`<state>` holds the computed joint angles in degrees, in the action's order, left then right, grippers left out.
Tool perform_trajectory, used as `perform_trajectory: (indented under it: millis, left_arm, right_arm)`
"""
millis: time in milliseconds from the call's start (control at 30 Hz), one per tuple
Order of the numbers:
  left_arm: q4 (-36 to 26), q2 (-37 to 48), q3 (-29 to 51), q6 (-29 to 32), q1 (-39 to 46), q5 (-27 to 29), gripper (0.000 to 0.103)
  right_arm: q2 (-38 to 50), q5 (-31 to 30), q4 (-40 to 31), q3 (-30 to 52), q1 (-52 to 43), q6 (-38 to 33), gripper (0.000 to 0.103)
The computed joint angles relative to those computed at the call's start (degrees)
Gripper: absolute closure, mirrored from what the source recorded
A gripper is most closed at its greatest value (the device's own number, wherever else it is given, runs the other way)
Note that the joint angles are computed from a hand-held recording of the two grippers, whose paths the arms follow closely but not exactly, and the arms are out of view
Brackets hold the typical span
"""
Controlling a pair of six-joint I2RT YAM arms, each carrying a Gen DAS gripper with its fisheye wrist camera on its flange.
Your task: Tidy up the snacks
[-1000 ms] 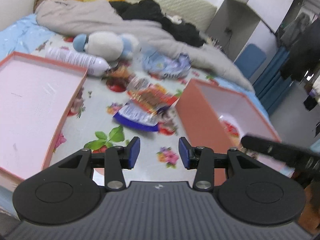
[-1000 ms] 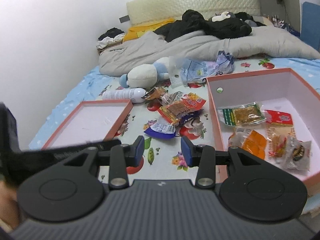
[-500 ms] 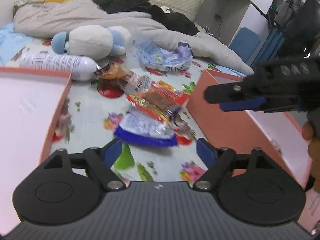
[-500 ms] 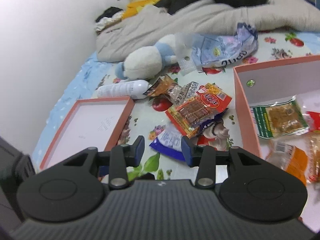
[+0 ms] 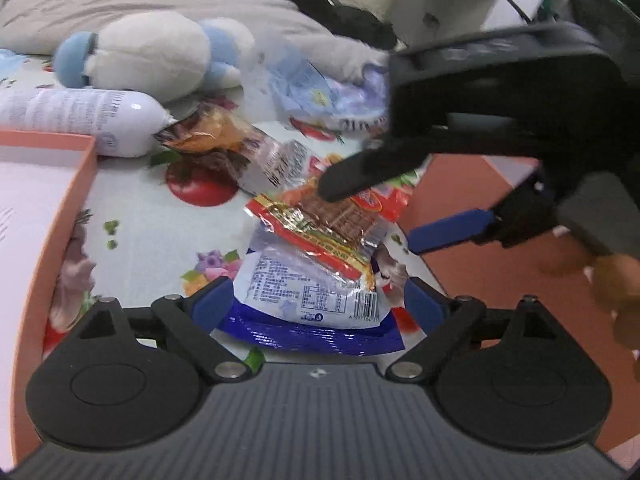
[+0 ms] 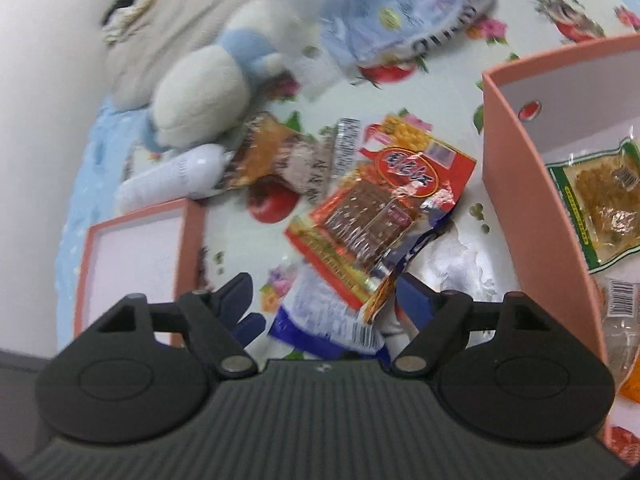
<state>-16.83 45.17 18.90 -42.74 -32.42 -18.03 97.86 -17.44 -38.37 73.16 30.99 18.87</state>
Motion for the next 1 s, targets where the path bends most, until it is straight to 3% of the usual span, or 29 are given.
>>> perform_trajectory:
  millis: [167,333,533,667,767,833,1000]
  left_arm:
    - [5.6,5.6,0.0,7.9,2.3,3.4,0.009]
    - [9.1,10.1,0.0,9.2,5.3,6.4,0.011]
    - [13.5,11.3,-1.9,11.7,8.3,9.3,0.014]
    - [15.0,11.6,-2.4,12.2,8.8,10.0,0.018]
    - [14.5,12.4,-2.0,12.4,6.8,7.3,0.025]
    - [14.1,11.4,-2.3,12.3,7.2,8.0,0.029]
    - [11.9,8.4,-2.7,10.3,7.0,8.9,0.036]
  right_arm:
    - [6.8,4.7,-1.3,4.7,1.6,4.3,0.02]
    - [9.2,7.7,2.0,4.4,2.1,4.6,0.021]
    - [10.4,6.1,5.1,3.4,1.1,3.2,0.022]
    - [9.8,7.3,6.6,2.3,1.2,2.5,0.036]
    - [8.4,7.0,7.2,1.0,0.5,2.4,0.048]
    - [7.3,6.9,7.0,0.7,-0.1,1.8,0.061]
    - [3.9,6.6,7.5,-1.5,-0.4,-0.3,0.071]
